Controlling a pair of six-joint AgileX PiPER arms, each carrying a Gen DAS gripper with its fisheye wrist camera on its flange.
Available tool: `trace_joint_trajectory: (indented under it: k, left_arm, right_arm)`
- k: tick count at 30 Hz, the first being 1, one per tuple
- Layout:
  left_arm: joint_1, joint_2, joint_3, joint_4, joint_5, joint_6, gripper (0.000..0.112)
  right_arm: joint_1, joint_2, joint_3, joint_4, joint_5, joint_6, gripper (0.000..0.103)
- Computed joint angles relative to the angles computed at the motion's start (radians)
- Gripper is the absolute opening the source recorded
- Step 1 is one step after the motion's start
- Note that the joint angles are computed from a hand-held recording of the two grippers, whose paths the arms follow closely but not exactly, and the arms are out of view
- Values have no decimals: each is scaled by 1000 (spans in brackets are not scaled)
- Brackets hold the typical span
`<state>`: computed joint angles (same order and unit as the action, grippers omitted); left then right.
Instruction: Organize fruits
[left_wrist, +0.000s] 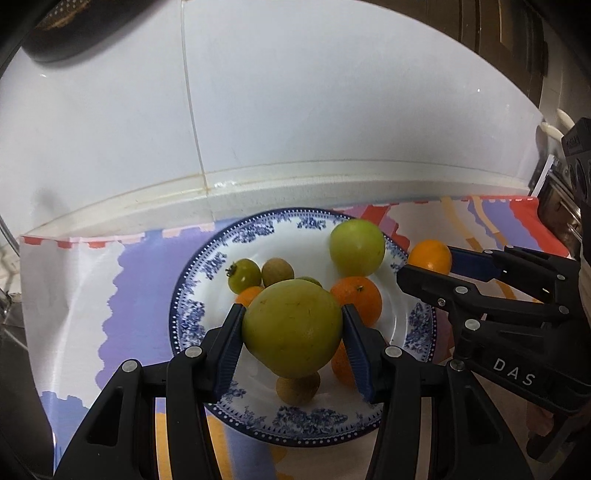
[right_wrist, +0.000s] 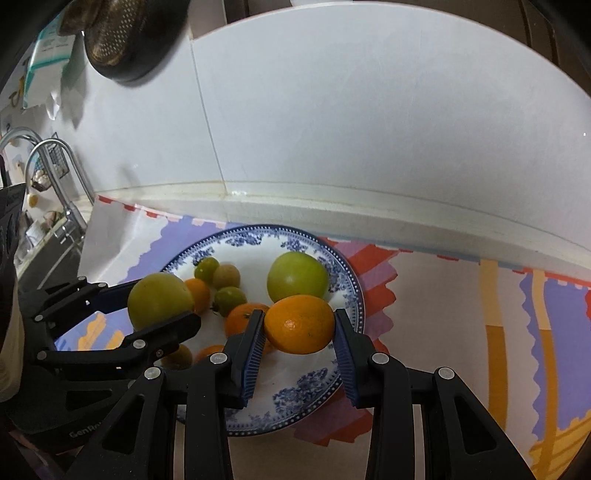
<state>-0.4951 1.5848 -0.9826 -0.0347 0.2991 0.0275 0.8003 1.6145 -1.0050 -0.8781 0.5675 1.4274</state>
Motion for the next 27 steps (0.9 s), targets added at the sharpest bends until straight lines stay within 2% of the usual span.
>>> trace_joint_trajectory:
  k: [10, 13, 19, 24, 27]
  left_arm:
    - [13, 39, -28, -89, 19, 80, 52]
    - [10, 12, -12, -56, -8, 53, 58]
    - [7, -39, 13, 58, -8, -68, 59]
    - [-5, -109, 52, 170, 0, -193, 65]
    - [-16, -170, 79, 214, 17, -246, 68]
  right_arm:
    - [-34, 29, 9, 30, -56, -15, 38]
    - [-32, 27, 11, 27, -60, -8, 39]
    - [-3, 4, 19, 9, -14, 38, 41]
    - [56, -38, 28, -18, 70, 91, 41]
    - [107, -70, 31, -32, 136, 125, 45]
